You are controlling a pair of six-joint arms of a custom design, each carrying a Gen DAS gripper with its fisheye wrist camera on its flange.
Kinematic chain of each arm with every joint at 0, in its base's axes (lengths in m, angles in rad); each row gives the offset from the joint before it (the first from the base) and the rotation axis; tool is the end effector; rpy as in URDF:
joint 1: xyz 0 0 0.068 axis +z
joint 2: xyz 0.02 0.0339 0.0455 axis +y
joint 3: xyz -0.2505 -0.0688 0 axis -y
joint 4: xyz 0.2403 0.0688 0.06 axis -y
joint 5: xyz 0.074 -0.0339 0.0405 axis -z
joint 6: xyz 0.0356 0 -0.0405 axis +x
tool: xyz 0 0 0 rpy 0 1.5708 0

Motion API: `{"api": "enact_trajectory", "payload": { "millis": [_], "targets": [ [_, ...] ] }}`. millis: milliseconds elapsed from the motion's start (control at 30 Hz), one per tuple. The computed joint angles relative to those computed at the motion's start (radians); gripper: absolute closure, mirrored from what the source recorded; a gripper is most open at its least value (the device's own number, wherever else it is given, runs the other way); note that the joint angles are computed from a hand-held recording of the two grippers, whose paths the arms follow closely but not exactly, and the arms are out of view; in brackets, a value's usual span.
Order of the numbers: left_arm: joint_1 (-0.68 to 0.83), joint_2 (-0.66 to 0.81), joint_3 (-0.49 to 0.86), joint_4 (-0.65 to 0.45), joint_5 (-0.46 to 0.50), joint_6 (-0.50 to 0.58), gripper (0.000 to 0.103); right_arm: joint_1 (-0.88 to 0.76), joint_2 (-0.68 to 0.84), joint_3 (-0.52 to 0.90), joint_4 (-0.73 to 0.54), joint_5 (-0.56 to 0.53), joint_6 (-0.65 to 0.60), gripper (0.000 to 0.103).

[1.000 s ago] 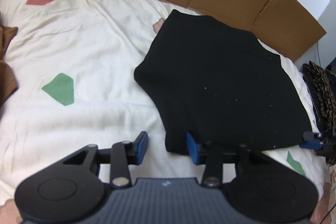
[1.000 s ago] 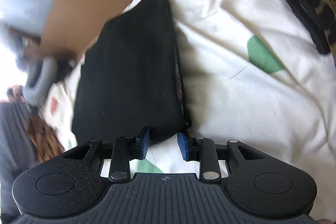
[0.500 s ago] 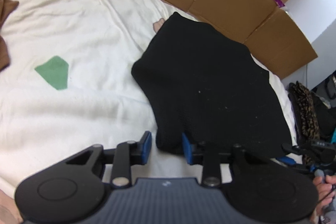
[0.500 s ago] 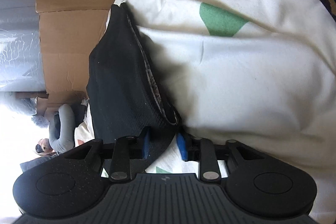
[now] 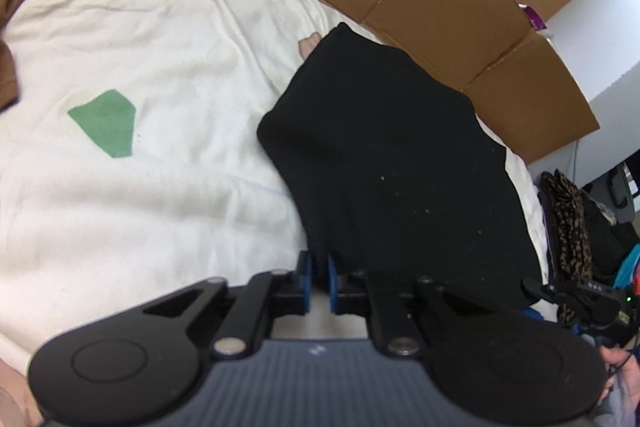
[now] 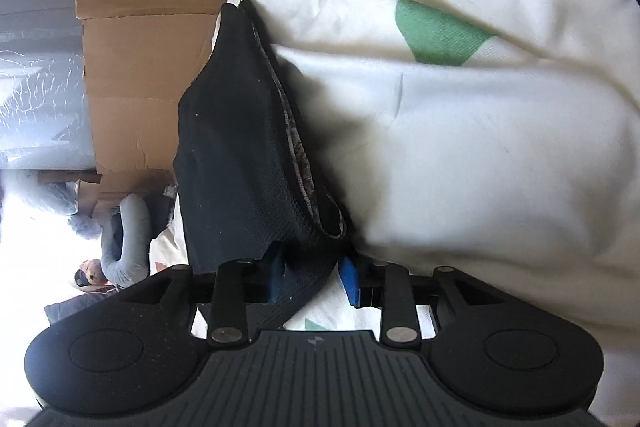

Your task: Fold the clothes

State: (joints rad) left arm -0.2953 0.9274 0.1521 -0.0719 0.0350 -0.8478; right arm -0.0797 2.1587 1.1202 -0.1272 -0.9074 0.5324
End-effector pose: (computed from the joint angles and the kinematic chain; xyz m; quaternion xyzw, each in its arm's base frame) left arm 0.1488 -0.0466 0.1065 -0.2491 0.9014 -0.2052 0.2888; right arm 0.3714 -0.0015 0.0572 0.1812 0.8661 0.4590 0.0798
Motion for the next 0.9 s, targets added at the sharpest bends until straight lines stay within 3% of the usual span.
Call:
{"api": "enact_trajectory", "payload": {
  "millis": [67,200,267,367,533,667,900],
  "targets": [
    [0.012,-0.012,-0.023,0.040,0.020,-0.010,0.079,-0.009,0.001,-0.020,0.044,-0.009,0.044,0.069],
    [0.022,0.036,-0.051,0.132,0.039,0.002,0.081,-0.009,-0.020,-0.078,0.142,0.010,0.128,0.071],
    [0.044,0.065,-0.058,0.170,0.065,0.003,0.096,-0.002,-0.028,-0.087,0.154,0.028,0.136,0.073],
    [0.054,0.069,-0.050,0.162,0.073,0.013,0.098,0.003,-0.027,-0.075,0.143,0.038,0.135,0.092],
    [0.099,-0.089,-0.048,0.018,0.092,0.031,0.099,0.013,-0.047,-0.050,0.087,0.043,0.081,0.098],
    [0.132,-0.254,-0.012,-0.169,0.121,0.058,0.099,0.011,-0.063,-0.042,0.044,0.022,0.047,0.099],
    [0.127,-0.400,0.056,-0.390,0.111,0.055,0.099,0.001,-0.090,-0.041,-0.066,-0.011,-0.033,0.099]
  ]
}}
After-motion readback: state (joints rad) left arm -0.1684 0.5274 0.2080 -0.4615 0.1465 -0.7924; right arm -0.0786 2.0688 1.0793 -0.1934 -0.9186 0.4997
